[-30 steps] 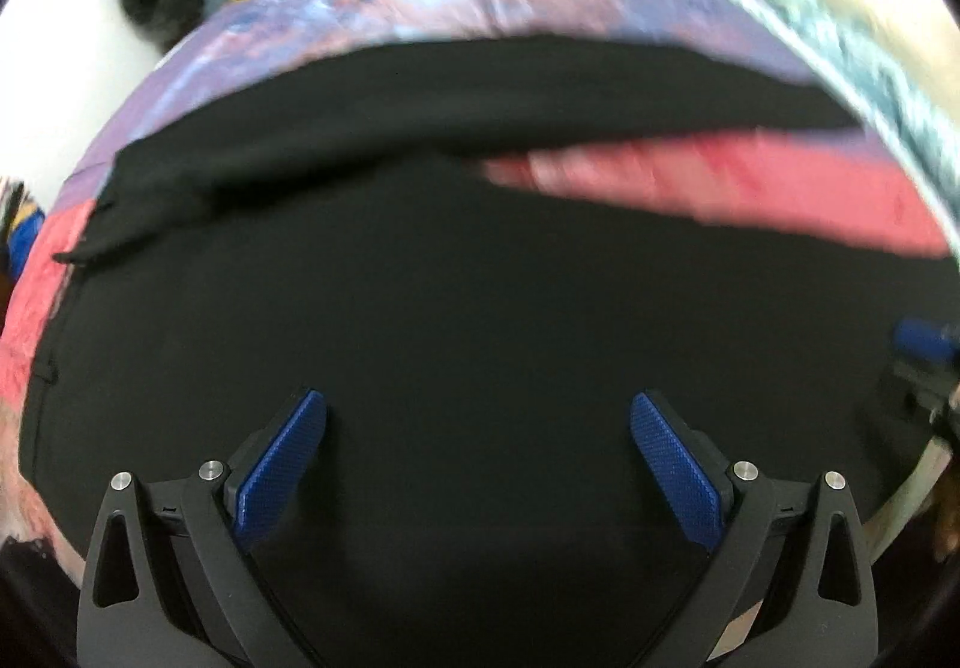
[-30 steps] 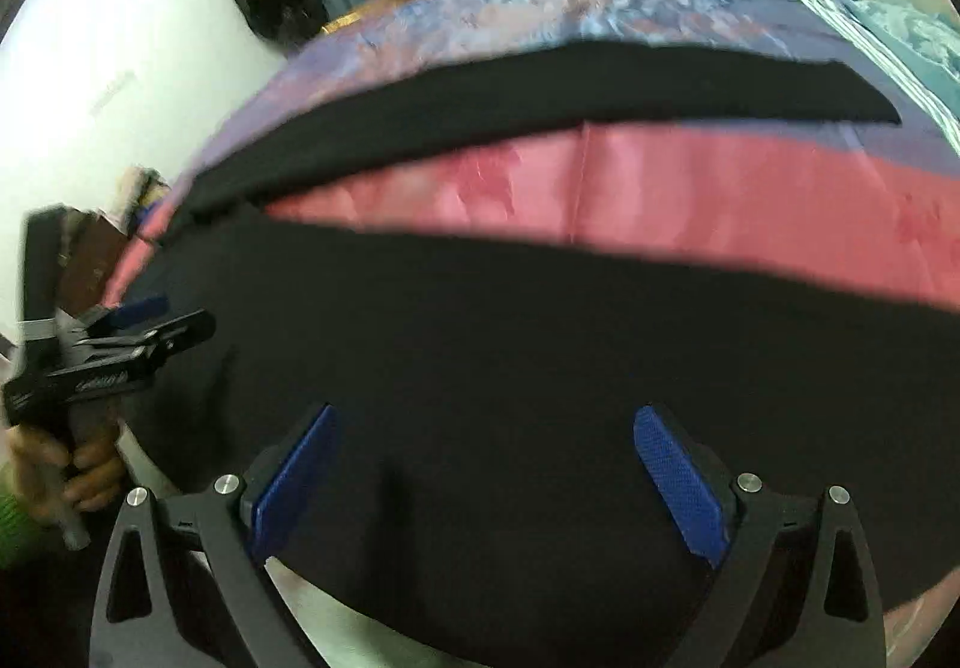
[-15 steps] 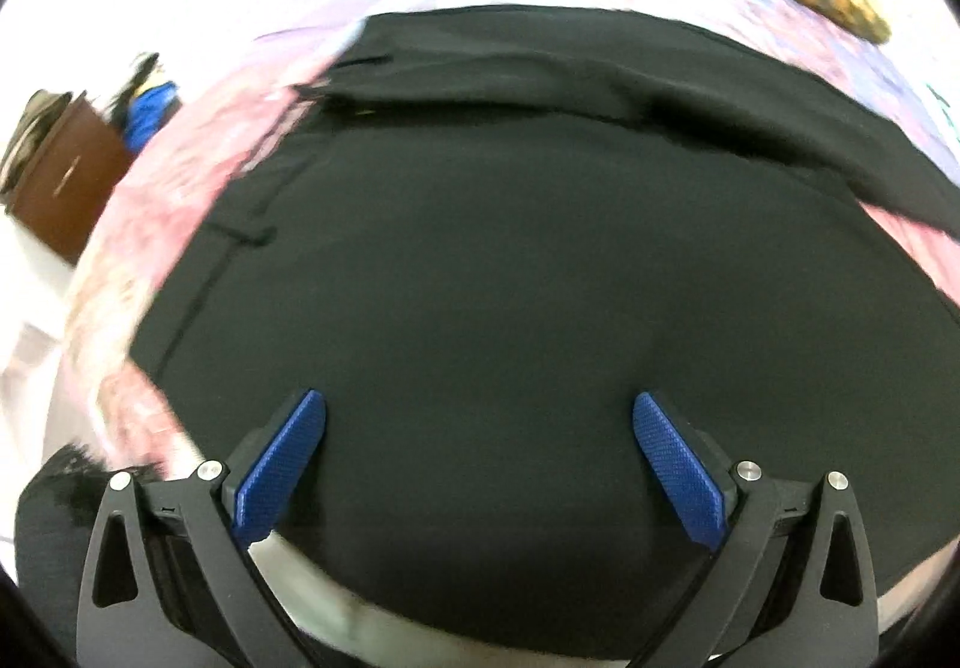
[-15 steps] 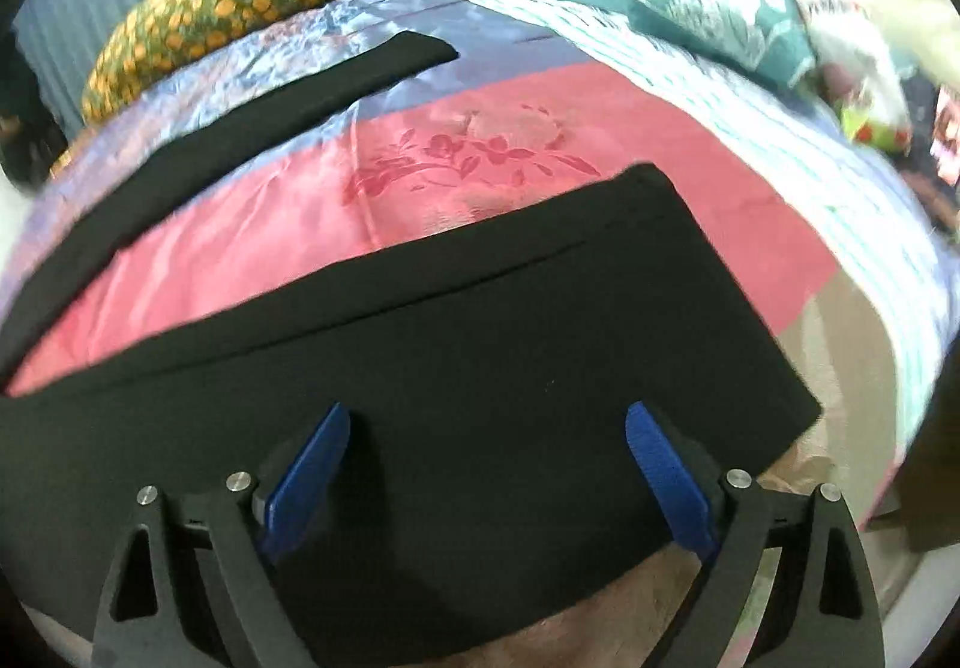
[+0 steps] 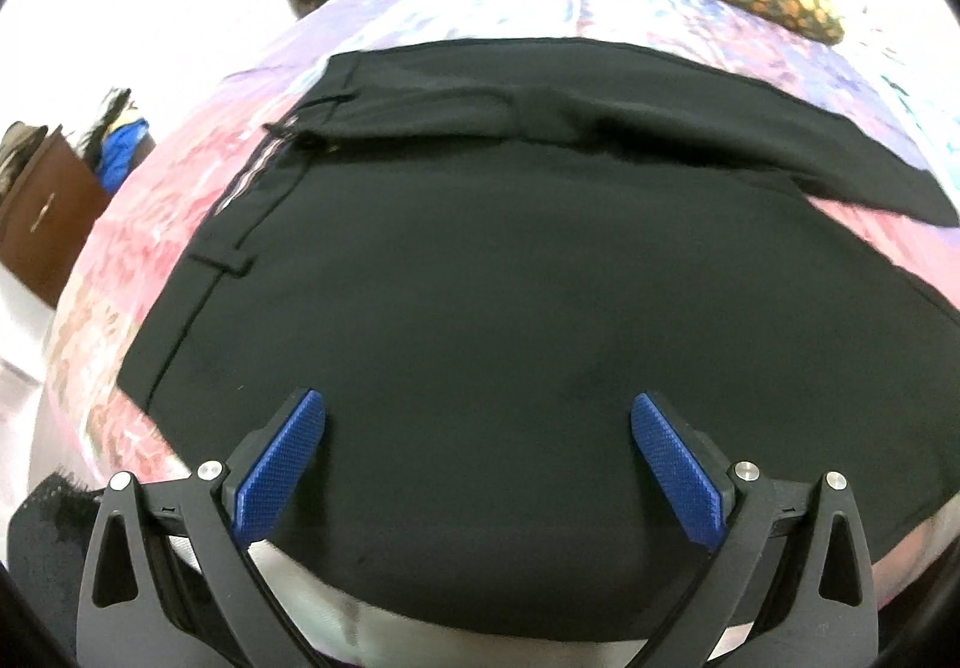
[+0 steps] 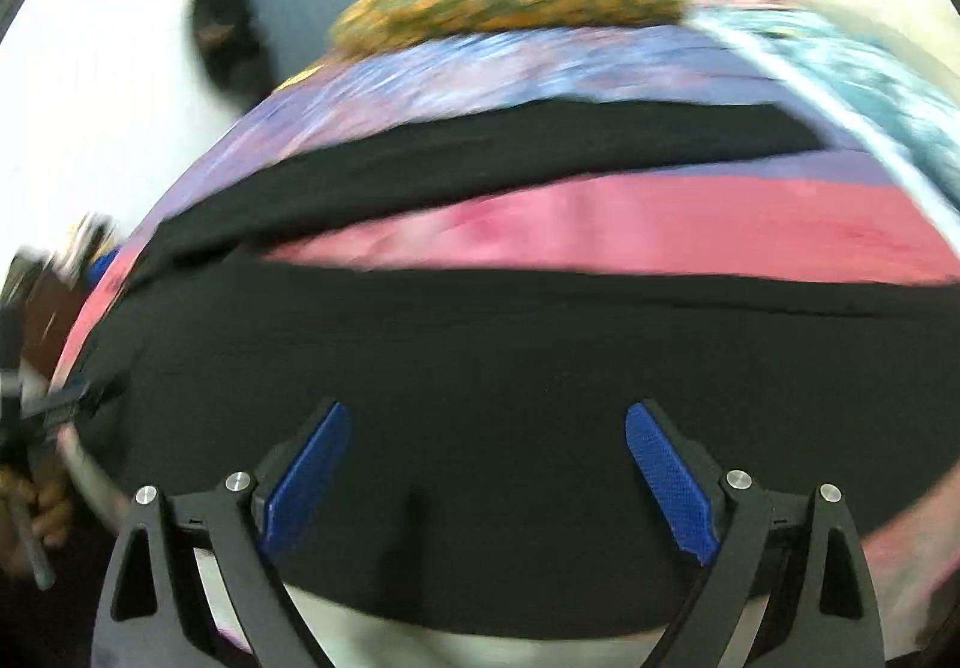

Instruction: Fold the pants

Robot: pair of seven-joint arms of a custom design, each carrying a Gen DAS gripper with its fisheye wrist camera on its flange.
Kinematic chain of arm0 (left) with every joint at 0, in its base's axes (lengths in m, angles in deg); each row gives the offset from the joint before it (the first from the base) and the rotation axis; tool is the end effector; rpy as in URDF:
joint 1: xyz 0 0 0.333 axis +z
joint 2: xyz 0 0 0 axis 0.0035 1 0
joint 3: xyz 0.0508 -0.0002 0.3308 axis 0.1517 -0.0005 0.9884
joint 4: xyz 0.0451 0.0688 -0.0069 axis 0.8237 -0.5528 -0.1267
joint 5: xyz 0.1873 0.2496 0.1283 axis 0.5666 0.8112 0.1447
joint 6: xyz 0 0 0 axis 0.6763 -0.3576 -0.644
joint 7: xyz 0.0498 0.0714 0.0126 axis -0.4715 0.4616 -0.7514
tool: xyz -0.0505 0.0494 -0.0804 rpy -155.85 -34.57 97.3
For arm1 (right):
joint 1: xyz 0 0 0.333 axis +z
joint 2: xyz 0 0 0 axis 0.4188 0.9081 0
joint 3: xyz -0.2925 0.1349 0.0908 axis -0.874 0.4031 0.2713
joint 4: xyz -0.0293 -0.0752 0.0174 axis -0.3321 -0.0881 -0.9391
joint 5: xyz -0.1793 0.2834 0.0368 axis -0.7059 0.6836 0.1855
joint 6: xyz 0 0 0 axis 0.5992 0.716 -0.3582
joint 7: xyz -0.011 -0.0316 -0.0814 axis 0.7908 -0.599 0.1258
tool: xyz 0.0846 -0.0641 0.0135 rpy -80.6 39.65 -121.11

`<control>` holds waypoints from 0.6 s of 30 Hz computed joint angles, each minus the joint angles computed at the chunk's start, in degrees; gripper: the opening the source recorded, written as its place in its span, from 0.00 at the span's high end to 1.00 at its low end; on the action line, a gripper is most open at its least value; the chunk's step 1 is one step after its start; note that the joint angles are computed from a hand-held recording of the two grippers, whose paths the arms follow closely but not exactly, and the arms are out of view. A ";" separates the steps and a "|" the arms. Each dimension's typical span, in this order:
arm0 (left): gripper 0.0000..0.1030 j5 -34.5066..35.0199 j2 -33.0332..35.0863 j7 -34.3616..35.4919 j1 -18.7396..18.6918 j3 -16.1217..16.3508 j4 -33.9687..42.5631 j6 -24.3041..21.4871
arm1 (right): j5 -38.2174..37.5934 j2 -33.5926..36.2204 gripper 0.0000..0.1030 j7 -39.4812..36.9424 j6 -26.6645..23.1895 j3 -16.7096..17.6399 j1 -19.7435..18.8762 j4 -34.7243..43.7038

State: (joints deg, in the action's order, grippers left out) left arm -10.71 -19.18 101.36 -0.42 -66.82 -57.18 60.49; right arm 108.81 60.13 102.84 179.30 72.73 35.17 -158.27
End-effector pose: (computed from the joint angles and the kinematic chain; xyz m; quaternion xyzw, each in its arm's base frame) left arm 0.4545 -0.1003 0.5064 -0.7226 0.6367 -0.1525 0.2217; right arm 0.4460 0.0245 0.5195 -0.6821 0.6557 -0.1426 0.2908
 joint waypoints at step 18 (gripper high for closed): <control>0.00 13.32 29.85 -10.54 0.10 9.20 31.71 -2.17 | 2.34 11.59 0.00 -5.72 -9.13 2.30 1.41 16.49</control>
